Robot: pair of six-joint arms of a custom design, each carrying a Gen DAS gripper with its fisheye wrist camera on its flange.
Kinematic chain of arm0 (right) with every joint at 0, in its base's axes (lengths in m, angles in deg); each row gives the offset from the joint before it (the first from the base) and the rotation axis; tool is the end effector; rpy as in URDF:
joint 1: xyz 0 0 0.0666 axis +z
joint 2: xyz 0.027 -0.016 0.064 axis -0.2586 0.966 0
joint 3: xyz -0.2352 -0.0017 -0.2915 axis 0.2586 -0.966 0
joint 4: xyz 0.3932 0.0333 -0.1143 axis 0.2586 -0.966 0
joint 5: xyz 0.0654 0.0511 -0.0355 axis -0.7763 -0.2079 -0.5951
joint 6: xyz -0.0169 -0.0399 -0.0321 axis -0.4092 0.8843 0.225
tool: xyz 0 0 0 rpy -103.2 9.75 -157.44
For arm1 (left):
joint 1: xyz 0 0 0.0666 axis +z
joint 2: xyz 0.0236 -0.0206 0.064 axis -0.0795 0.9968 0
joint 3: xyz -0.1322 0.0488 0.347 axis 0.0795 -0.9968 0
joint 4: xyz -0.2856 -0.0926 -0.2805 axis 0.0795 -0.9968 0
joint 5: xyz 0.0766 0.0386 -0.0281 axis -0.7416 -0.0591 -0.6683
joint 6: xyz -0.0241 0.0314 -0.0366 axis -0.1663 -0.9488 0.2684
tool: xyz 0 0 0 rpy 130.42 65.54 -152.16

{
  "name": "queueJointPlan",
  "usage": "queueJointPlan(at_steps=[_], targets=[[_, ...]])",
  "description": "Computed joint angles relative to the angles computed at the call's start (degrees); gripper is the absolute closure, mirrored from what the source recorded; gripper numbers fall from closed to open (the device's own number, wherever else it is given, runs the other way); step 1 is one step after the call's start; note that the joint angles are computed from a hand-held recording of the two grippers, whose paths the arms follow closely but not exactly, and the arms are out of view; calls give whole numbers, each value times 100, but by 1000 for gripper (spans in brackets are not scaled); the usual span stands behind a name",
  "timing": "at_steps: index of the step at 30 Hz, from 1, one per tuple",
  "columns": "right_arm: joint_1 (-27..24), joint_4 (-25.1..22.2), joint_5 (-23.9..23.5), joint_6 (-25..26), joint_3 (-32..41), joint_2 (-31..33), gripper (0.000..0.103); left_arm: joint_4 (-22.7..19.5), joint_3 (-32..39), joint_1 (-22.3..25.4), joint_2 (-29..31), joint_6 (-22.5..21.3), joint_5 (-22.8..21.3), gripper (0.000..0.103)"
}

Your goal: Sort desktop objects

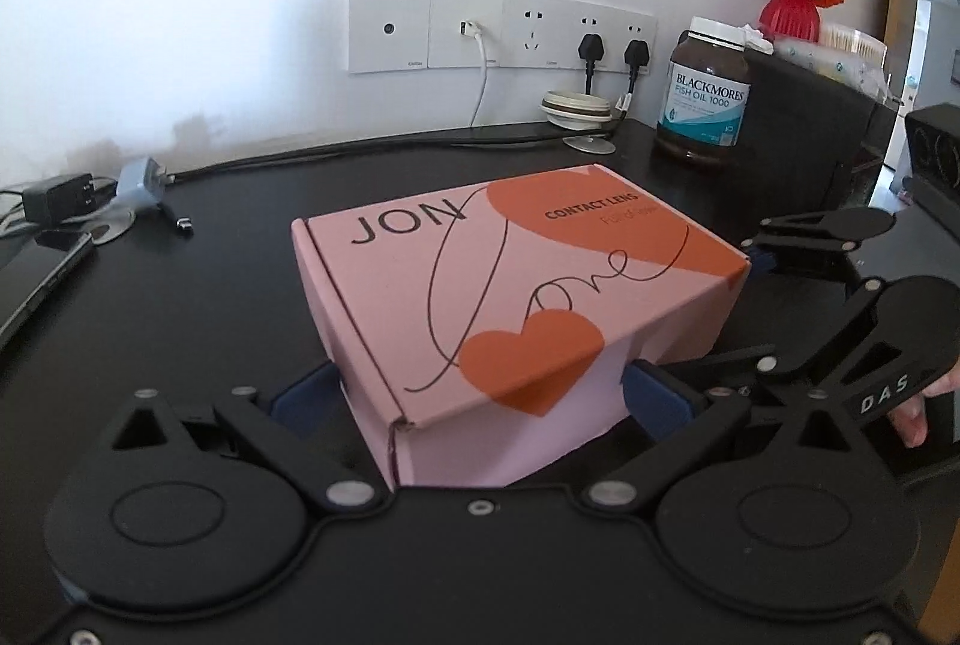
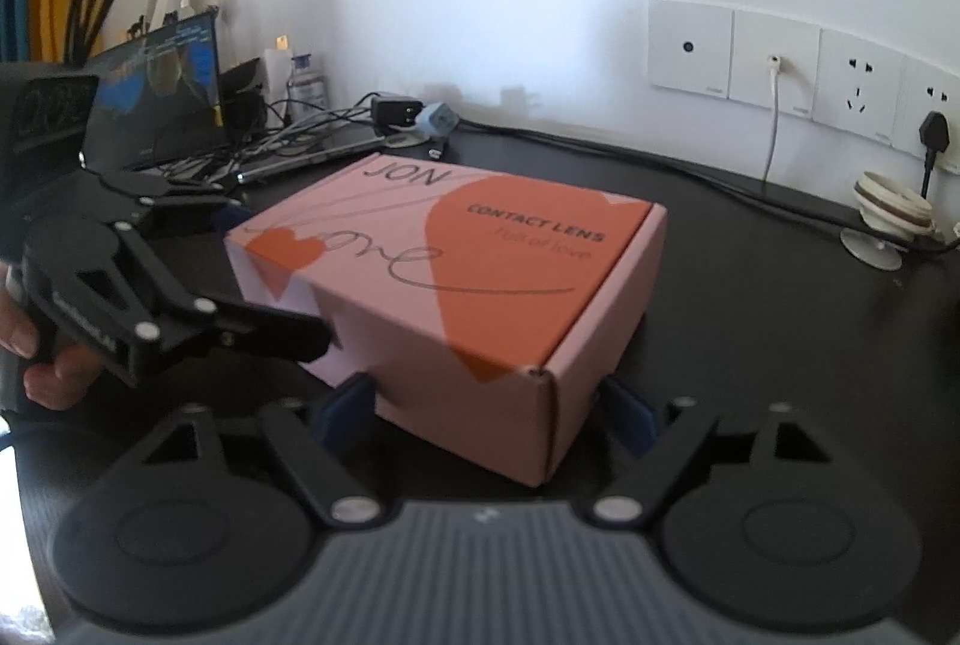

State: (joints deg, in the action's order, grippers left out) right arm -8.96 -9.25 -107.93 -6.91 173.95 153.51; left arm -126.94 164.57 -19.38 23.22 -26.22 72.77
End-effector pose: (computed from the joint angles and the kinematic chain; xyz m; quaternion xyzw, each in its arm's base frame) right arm 0.5707 0.0800 0.4518 -0.3179 0.8230 0.2172 0.4177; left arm 0.5169 -0.1398 0.4757 0.1240 0.8724 -0.0938 0.4634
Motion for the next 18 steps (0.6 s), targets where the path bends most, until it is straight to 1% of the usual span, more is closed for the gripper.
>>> queueJointPlan(at_steps=[4,10,14,18], targets=[[-32,71,-85,-131,-29,-28,22,143,-113,-14,-56,-27,-37,1],[-20,164,-31,-176,-82,-53,22,219,-165,13,-88,3,14,3],[-11,199,17,-291,-40,-18,24,282,-74,-20,-17,-83,-172,5],[-20,126,55,-604,247,192,26,292,201,-24,190,-39,-321,5]])
